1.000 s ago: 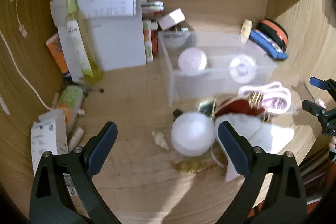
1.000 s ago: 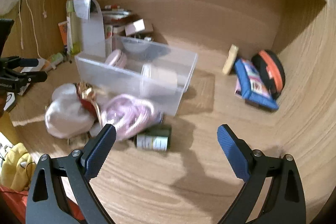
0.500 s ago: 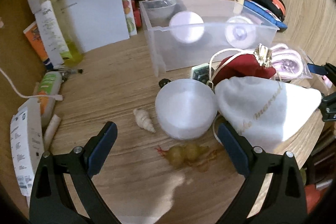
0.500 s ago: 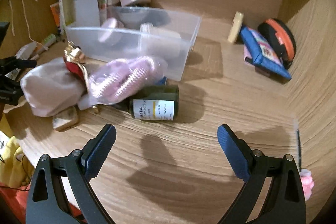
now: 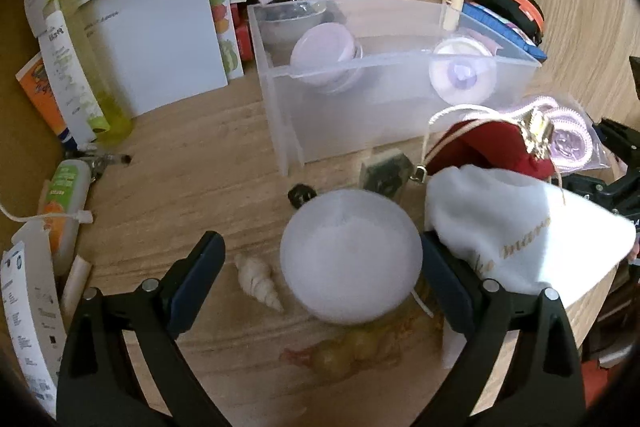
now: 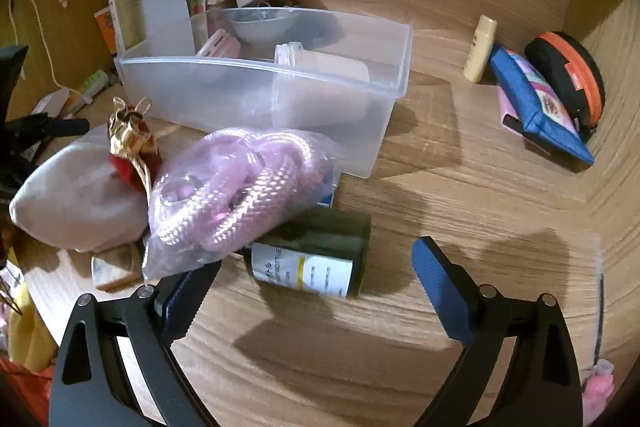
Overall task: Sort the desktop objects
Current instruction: 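Close left gripper on the white jar while right gripper grasps the dark green bottle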
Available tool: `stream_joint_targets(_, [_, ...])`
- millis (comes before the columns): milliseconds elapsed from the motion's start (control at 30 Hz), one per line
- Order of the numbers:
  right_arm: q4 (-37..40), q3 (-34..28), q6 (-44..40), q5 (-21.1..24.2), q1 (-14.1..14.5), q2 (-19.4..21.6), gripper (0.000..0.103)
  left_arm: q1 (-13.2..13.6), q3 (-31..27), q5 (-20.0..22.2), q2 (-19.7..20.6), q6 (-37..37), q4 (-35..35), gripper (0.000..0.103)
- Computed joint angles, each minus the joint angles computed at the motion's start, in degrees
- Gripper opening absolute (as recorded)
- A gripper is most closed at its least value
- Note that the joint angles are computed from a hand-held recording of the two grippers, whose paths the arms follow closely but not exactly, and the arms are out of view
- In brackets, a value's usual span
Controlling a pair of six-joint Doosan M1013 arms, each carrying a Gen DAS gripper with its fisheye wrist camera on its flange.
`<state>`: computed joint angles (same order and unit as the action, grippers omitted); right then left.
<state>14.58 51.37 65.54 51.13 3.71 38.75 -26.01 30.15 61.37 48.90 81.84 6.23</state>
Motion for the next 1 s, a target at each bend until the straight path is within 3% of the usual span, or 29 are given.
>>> stream_joint_targets(133, [2.0,-1.2,-0.5,2.0,-0.3,0.7,0.073,0.4,-1.0,0.3,0.5,1.5,-3.2,0.075])
stream_joint_targets(267, [2.9,-2.4,0.0,4.2,-0.6,1.4,0.06,0.7,-0.9,0.2,0.4,2.0,-4.7,0.065])
stream_joint_targets(533, [3.3,1.0,0.1,2.3,-1.1,-0.6,0.06,0.9,1.9,-2.0,-1.1,0.8,-5.1,0.065])
stream_joint_targets(1000, [4.0,9.3,2.0,-5.8,-2.7,-6.2,0.059,1.0,5.6,-7.7,-4.1,-2.8,-5.3,0.065])
